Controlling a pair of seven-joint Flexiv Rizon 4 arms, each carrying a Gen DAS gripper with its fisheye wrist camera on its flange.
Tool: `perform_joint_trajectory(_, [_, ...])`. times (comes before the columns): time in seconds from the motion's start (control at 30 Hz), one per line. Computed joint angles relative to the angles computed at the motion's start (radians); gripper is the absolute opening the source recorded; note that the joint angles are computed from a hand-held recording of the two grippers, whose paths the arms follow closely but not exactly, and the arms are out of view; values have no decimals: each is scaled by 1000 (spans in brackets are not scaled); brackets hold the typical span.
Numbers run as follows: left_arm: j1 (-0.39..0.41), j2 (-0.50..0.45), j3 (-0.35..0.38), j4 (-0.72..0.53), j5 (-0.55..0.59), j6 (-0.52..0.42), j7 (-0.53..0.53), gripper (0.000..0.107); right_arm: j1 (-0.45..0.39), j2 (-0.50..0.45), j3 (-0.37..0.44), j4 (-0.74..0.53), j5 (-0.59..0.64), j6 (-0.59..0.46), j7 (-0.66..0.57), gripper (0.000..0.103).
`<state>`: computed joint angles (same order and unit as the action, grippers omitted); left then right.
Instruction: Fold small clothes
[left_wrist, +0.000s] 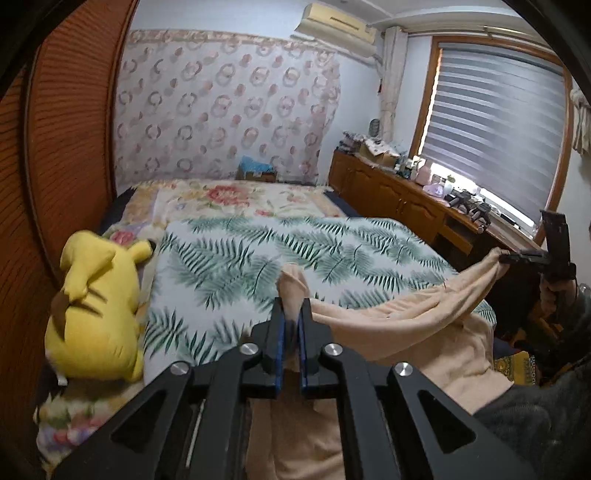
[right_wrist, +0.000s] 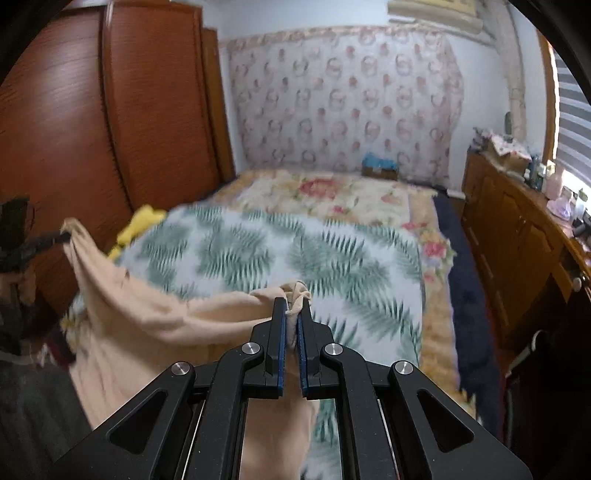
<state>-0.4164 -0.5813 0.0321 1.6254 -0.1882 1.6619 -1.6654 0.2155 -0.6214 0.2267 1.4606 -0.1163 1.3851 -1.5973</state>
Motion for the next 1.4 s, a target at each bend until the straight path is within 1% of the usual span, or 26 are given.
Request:
perform_joint_trajectory(0.07, [13,15,-16,28,0,-2,1,16,-30,8,45,14,25,-70,-25,3])
perform_joint_trajectory(0.13, [2,22,5,33,1,-20,-6,29,-18,10,28,30,28,-98,-25,3])
perform_joint_trajectory(0.17, [-5,24,17,29,4,-32,-8,31,-19,8,29,31,34,-108,-32,4])
perform_joint_trajectory(0.23, [-48,16,82,3,21,-59,-30,37,-15,2,25,26,41,-128,-42,11])
perform_joint_trajectory(0.27, [-54,9,94,-12,29,-78,-36,37,1,4,0,33,31,-118,-33,21])
perform_joint_trajectory(0.3, [-49,1,95,-27,37,-97,-37,38,12,2,-17,32,24,-106,-23,35])
perform_joint_trajectory(0.37, [-31,-23,78,-61,47,-137,-38,38,19,-8,-30,20,16,-84,-14,51])
perform_joint_trajectory(0.4, [-18,-35,64,-76,50,-153,-38,38,40,-19,-63,10,-3,-67,11,56])
perform_joint_trajectory(0.47, [0,-68,47,-114,56,-192,-41,38,52,-41,-86,-16,-29,-66,34,58])
perform_joint_trajectory(0.57, [3,-116,58,-178,77,-260,-61,38,45,-96,-72,-88,-43,-97,37,58])
perform_joint_trajectory(0.67, [50,-153,6,-217,70,-303,-50,38,42,-153,-57,-157,-45,-146,31,58])
perform_joint_trajectory(0.7, [61,-164,-6,-228,66,-315,-48,38,35,-179,-40,-192,-38,-182,21,59])
perform_joint_trajectory(0.77, [77,-189,-21,-256,56,-350,-51,38,34,-213,-31,-234,-25,-224,10,59])
perform_joint_trajectory(0.87, [121,-213,-82,-268,20,-388,-27,39,37,-249,-34,-273,-6,-269,8,59])
perform_joint_trajectory(0.93, [105,-224,-56,-283,25,-410,-52,39,36,-266,-33,-291,12,-287,9,59])
perform_joint_trajectory(1.1, [106,-237,-62,-300,30,-418,-55,39,45,-273,-53,-293,25,-304,20,60])
perform_joint_trajectory(1.23, [91,-257,-42,-344,46,-444,-75,39,48,-279,-59,-294,27,-289,25,61])
perform_joint_trajectory(1.27, [99,-260,-59,-345,43,-436,-63,39,48,-283,-58,-297,27,-288,25,61])
perform_joint_trajectory(1.3, [113,-261,-84,-340,36,-427,-43,39,44,-287,-46,-303,30,-290,13,53])
perform_joint_trajectory(1.33, [141,-264,-138,-326,18,-401,4,30,24,-291,-8,-311,50,-291,-21,42])
perform_joint_trajectory(1.37, [157,-264,-171,-313,2,-382,35,19,12,-294,19,-318,71,-299,-43,26])
perform_joint_trajectory(1.4, [167,-262,-196,-300,-13,-365,61,4,6,-294,33,-319,86,-300,-61,15])
